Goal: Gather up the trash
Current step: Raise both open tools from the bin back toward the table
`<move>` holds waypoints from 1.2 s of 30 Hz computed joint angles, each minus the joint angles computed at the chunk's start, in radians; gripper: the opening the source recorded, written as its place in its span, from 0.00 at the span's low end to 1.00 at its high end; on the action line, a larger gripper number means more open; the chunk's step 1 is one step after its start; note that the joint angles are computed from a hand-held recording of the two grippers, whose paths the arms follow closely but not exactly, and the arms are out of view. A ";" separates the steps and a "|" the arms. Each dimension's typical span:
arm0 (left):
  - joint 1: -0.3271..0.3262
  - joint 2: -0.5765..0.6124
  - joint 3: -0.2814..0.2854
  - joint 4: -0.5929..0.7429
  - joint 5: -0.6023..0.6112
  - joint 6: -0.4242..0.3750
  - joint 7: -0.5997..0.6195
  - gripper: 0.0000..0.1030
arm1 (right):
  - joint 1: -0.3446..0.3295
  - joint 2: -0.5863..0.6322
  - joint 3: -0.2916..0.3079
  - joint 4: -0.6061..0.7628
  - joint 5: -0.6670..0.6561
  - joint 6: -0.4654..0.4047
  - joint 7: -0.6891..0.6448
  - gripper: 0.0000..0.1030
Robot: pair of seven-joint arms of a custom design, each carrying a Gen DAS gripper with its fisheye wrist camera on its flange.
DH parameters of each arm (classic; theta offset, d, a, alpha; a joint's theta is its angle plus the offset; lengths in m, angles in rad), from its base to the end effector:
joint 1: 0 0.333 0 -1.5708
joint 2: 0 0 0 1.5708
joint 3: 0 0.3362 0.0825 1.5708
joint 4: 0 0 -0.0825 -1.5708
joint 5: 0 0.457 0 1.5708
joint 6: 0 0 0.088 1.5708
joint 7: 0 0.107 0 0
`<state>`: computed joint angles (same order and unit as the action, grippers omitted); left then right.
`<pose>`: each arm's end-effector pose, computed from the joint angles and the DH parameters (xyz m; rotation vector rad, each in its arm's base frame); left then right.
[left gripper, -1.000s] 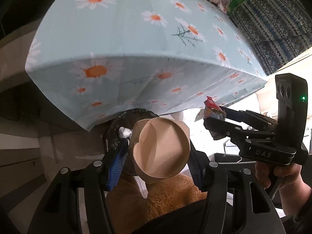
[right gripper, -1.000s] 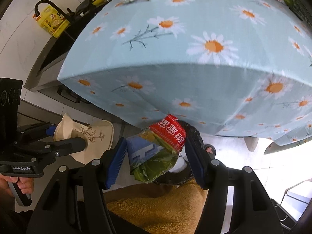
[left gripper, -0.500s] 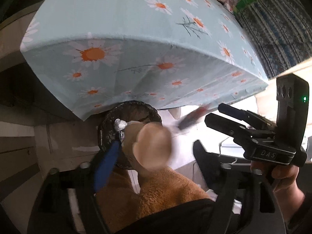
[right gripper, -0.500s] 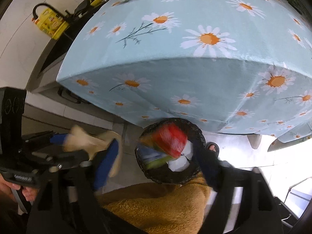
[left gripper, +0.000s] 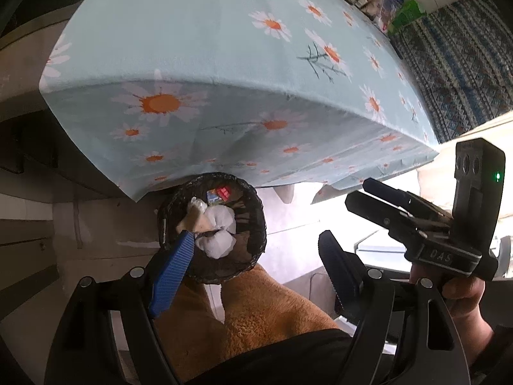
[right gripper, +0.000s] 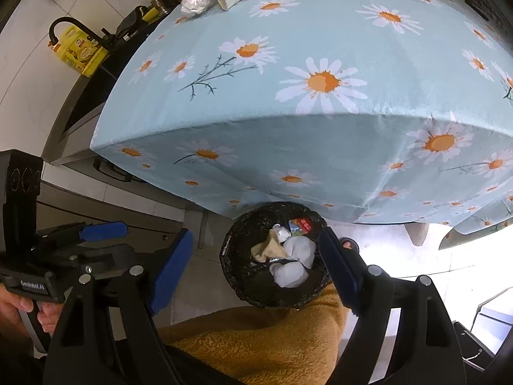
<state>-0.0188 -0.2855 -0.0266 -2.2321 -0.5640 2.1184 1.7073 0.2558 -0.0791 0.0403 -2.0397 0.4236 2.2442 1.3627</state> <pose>0.5458 -0.0499 0.5038 2.0889 -1.9360 0.6996 0.5944 0.1942 0.5015 -2.1523 1.6118 0.1079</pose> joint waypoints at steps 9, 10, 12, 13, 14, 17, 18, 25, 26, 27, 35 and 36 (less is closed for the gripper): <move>-0.003 -0.011 0.008 0.020 -0.034 0.042 0.020 0.75 | -0.001 -0.008 0.000 0.042 -0.020 0.030 -0.006 0.78; -0.004 -0.012 0.008 0.024 -0.034 0.048 0.019 0.75 | -0.001 -0.007 0.000 0.051 -0.025 0.034 -0.010 0.78; -0.004 -0.017 0.010 0.032 -0.039 0.058 0.017 0.75 | -0.002 -0.008 0.000 0.067 -0.038 0.050 -0.013 0.78; -0.005 -0.018 0.012 0.039 -0.044 0.058 0.019 0.75 | -0.003 -0.007 -0.002 0.073 -0.035 0.060 -0.013 0.78; -0.006 -0.018 0.014 0.049 -0.044 0.057 0.026 0.75 | -0.005 -0.004 -0.003 0.084 -0.030 0.068 -0.012 0.78; -0.005 -0.012 0.009 0.079 -0.016 0.063 0.036 0.75 | -0.009 0.011 -0.006 0.116 -0.021 0.080 -0.017 0.79; -0.004 -0.008 0.008 0.091 -0.007 0.064 0.035 0.75 | -0.010 0.018 -0.006 0.131 -0.024 0.089 -0.019 0.79; -0.002 0.025 -0.004 0.152 0.027 0.104 0.008 0.75 | -0.023 0.093 -0.005 0.248 0.013 0.092 -0.084 0.92; -0.002 0.029 -0.009 0.158 0.034 0.116 -0.003 0.75 | -0.028 0.109 -0.004 0.271 0.021 0.082 -0.100 0.94; -0.002 0.033 -0.012 0.164 0.040 0.126 -0.016 0.75 | -0.032 0.128 -0.003 0.299 0.030 0.069 -0.115 0.94; 0.004 0.070 -0.036 0.211 0.119 0.180 -0.150 0.80 | -0.079 0.335 0.025 0.579 0.073 -0.049 -0.164 0.95; 0.006 0.073 -0.038 0.216 0.131 0.185 -0.171 0.82 | -0.085 0.357 0.030 0.609 0.073 -0.061 -0.168 0.95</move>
<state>-0.0130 -0.2122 -0.0643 -2.0162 -0.4327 2.3032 1.5368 0.1709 0.2783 0.0703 -1.4304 0.4965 2.1832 1.1944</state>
